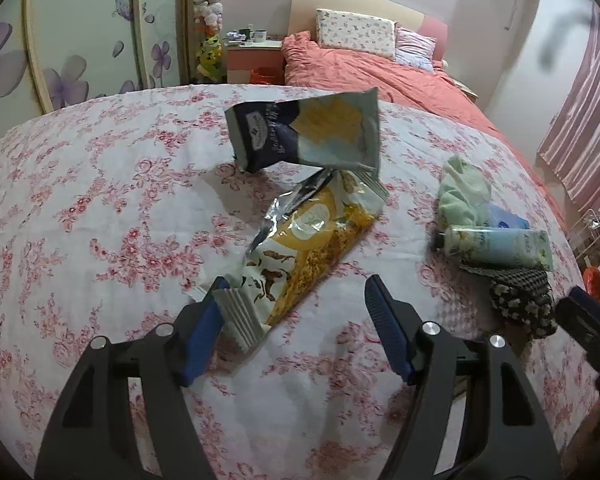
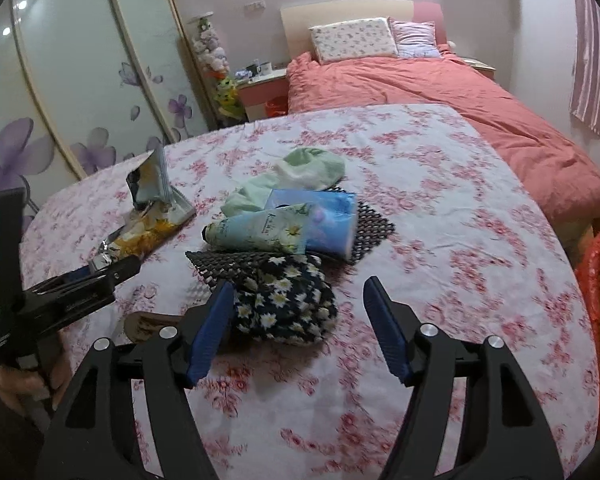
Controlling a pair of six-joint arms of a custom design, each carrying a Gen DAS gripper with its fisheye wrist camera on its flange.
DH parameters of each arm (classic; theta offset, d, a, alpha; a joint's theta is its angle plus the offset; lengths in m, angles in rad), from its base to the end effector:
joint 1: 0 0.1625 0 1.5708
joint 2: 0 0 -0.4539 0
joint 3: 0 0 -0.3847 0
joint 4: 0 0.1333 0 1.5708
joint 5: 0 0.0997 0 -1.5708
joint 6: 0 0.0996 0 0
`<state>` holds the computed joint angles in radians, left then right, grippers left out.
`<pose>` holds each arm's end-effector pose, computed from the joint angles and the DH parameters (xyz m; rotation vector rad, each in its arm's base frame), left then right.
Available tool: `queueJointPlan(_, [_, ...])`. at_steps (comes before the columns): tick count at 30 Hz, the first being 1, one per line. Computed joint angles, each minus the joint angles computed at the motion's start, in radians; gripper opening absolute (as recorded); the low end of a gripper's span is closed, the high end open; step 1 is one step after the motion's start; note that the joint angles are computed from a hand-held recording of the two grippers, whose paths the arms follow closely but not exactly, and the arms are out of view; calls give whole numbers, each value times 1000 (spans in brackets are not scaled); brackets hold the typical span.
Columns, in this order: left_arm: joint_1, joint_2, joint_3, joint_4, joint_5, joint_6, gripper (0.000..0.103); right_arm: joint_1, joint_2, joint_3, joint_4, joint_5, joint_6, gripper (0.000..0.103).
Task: Collect trash
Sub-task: 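Grasp the black floral cloth with the right gripper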
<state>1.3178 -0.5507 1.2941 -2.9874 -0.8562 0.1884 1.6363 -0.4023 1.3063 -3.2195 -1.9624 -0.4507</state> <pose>-0.0067 -0.8193 0.1430 0.2125 2.3343 -0.8409 0.1469 -0.7834 0.0378 0.4495 -2.4593 0.8609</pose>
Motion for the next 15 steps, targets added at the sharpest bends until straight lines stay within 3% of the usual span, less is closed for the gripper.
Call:
queueJointPlan(3, [-3, 1, 3, -23, 17, 10, 69, 0, 20, -31, 41, -27, 4, 66])
queueJointPlan(5, [-2, 0, 0, -29, 22, 1, 69, -6, 20, -37, 79, -28, 14, 28])
queueJointPlan(7, [1, 0, -6, -28, 23, -8, 69, -17, 4, -24, 117, -2, 38, 13])
queueJointPlan(13, [6, 14, -31, -1, 15, -25, 68, -23, -40, 56, -10, 15, 8, 8])
queueJointPlan(15, [5, 17, -28, -2, 2, -23, 60, -24, -48, 70, -44, 11, 1, 8])
